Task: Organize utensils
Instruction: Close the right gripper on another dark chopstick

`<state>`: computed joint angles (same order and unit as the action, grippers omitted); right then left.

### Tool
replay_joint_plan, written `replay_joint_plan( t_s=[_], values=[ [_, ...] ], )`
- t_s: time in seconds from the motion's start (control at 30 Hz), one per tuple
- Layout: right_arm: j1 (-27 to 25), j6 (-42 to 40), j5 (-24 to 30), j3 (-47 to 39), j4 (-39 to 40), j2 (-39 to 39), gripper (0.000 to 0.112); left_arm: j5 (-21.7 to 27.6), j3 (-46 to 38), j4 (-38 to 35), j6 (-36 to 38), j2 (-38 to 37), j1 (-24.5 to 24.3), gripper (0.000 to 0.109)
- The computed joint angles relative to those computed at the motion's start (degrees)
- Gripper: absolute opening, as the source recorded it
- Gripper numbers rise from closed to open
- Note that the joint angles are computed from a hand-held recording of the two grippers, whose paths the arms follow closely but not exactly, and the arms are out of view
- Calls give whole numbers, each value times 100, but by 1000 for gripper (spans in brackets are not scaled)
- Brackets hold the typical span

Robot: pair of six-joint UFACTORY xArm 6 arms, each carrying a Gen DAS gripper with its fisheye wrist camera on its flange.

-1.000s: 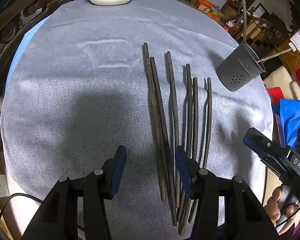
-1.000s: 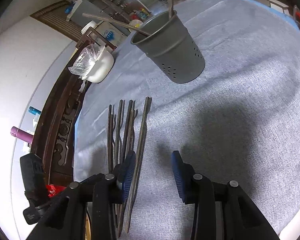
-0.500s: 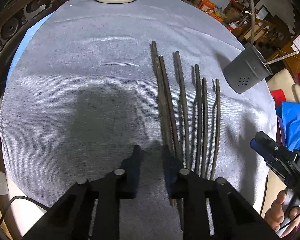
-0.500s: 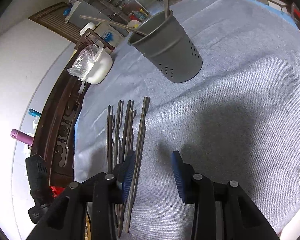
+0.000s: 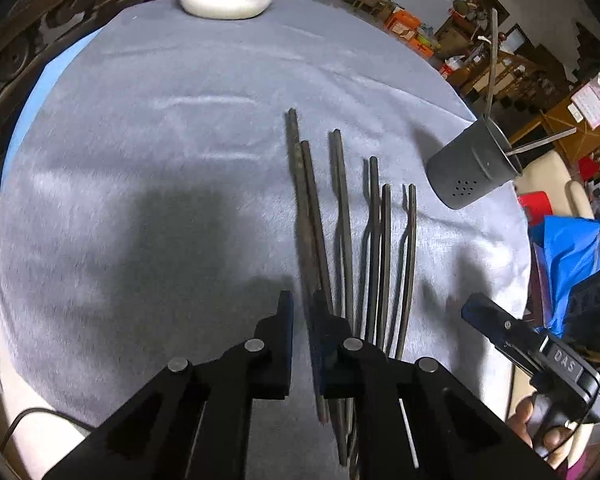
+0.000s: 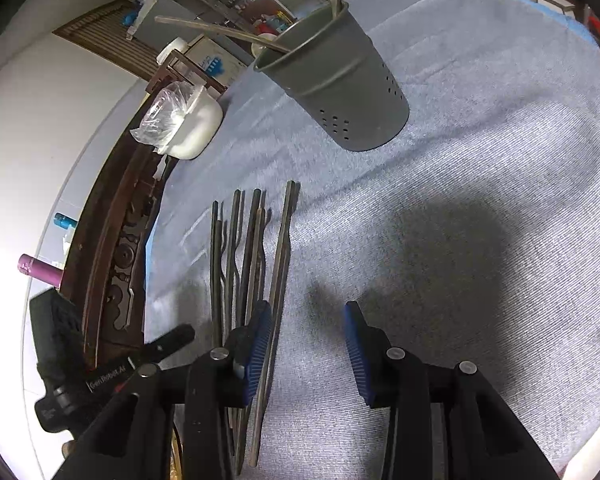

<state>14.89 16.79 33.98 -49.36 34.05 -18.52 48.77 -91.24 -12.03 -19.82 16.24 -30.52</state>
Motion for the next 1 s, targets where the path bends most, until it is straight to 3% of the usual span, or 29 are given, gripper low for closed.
replay_joint_plan(
  t_s=[0.2,0.33,0.6,0.87,1.0],
  values=[
    [-32,-8,20,43,43,-43,40,277,-546,208,-154,494,-81,9],
    [-62,-40,44,54,87,-53,40,279,-544,192,-141,544,-81,19],
    [23,-2,190,-223,-73,235,40,239,-126,-367,267,263,81,10],
    [130,399,648,-1403,-1022,1229,40,161,489,-543,732,-254,124,8],
    [172,753,1166,-2037,-1535,1776,32,299,653,-695,1114,-432,194,8]
  ],
)
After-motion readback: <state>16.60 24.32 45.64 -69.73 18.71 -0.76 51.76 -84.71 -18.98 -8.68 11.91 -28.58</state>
